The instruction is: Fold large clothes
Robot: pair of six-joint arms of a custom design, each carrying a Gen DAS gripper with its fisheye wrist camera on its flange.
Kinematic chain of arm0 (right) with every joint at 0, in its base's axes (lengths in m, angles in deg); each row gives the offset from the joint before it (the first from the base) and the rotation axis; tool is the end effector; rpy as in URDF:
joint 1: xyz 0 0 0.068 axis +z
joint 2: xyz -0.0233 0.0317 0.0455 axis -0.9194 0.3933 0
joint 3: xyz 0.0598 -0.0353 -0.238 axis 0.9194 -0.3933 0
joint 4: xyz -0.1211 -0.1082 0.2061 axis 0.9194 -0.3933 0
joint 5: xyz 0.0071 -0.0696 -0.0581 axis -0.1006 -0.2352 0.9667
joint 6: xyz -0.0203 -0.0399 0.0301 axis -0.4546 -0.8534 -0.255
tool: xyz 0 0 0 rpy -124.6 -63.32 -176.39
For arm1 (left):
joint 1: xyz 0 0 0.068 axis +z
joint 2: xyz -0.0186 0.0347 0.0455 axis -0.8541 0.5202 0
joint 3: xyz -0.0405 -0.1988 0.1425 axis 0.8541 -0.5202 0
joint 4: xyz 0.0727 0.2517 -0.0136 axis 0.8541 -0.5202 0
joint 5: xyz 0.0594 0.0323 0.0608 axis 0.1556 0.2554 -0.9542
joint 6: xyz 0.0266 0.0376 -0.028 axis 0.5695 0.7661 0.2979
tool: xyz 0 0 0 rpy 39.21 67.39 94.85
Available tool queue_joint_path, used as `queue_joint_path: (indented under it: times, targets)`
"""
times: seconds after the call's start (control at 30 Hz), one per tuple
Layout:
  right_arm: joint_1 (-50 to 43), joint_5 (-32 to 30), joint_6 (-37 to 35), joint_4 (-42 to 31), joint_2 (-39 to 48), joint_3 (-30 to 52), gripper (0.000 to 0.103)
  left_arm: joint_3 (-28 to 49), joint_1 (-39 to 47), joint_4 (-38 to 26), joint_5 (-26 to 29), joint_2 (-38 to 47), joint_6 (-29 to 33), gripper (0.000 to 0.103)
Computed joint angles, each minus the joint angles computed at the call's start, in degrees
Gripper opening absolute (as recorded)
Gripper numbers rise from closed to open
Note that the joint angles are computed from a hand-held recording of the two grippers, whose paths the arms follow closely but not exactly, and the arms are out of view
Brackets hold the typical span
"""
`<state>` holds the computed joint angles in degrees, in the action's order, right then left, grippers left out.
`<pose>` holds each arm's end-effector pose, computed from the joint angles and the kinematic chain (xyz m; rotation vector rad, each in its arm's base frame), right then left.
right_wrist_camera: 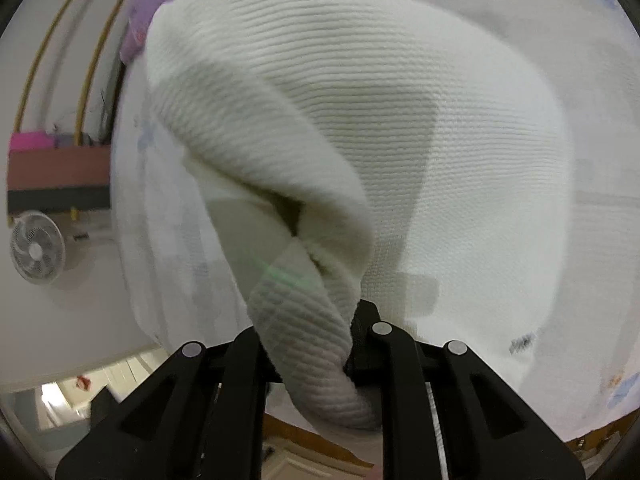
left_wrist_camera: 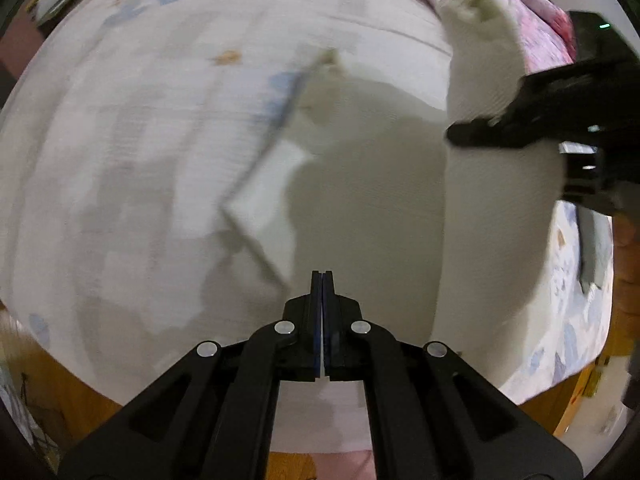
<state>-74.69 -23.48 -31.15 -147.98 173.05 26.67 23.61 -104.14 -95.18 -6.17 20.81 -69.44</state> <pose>0.2194 -0.0133 0.1567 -0.0726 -2.9474 -0.7664 0.1223 -0.1234 0.2074 -0.2808 2.9343 -0.2830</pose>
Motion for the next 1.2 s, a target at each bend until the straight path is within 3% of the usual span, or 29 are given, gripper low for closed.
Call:
queue_joint_path:
  times: [0.07,0.17,0.3,0.33,0.4,0.63,0.67,0.73,0.77,0.87,0.97,1.03,1.1,1.2]
  targets:
    - [3.88,-2.52,1.02,1.85,6.14,0.90,0.029,-1.94,8.92,-3.43,2.32,-4.91,7.36,0.001]
    - [1.97,-13.12,-2.23,-0.84,8.75,1.44,0.046,-1.48,13.21,-6.80,3.74,-7.46,9.74,0.001]
    - [-0.37,-11.37,-4.53,-3.45,4.61,2.16,0.053,-0.97,14.32,-4.51,5.92,-6.98,10.21,0.003]
    - [-2.44,-11.05,-5.80,-4.76,4.39,2.38,0.053,-0.68,14.48,-3.71,7.32,-7.03,10.29,0.007]
    - [-6.64,-8.76,-6.77,-6.10,3.09,2.73,0.054,-0.20,14.43,-1.17,9.83,-6.59,10.17,0.035]
    - [-22.41,-2.37,-17.00,-11.49,4.14,4.08,0.054,-1.64,8.85,11.92,18.34,6.13,6.36,0.062]
    - [-24.62,-1.66,-18.31,-11.89,4.42,3.98,0.054,-2.07,7.62,13.58,18.36,8.92,5.09,0.060]
    - [-25.92,-1.08,-18.24,-11.85,4.85,4.09,0.054,-1.71,6.60,13.84,17.13,13.01,3.59,0.008]
    - [-26.83,-0.51,-18.53,-12.06,4.91,4.09,0.054,-0.81,6.65,12.38,16.07,15.06,3.60,0.004]
    - [-31.59,2.51,-22.30,-13.51,5.81,4.85,0.054,-0.84,9.59,10.29,15.03,10.67,3.37,0.003]
    - [-33.21,5.55,-25.20,-14.75,4.80,4.41,0.054,3.86,10.38,3.96,12.47,8.64,8.42,0.003]
    - [-33.20,6.88,-26.70,-15.04,4.46,3.89,0.044,7.51,8.93,0.09,9.27,9.32,11.52,0.003]
    - [-31.11,8.36,-26.91,-14.87,2.89,1.52,0.023,9.88,7.57,-2.64,5.95,10.66,13.50,0.003]
    - [-26.74,10.41,-25.77,-11.67,0.73,-3.66,0.016,8.02,8.97,-2.18,5.00,12.23,14.62,0.003]
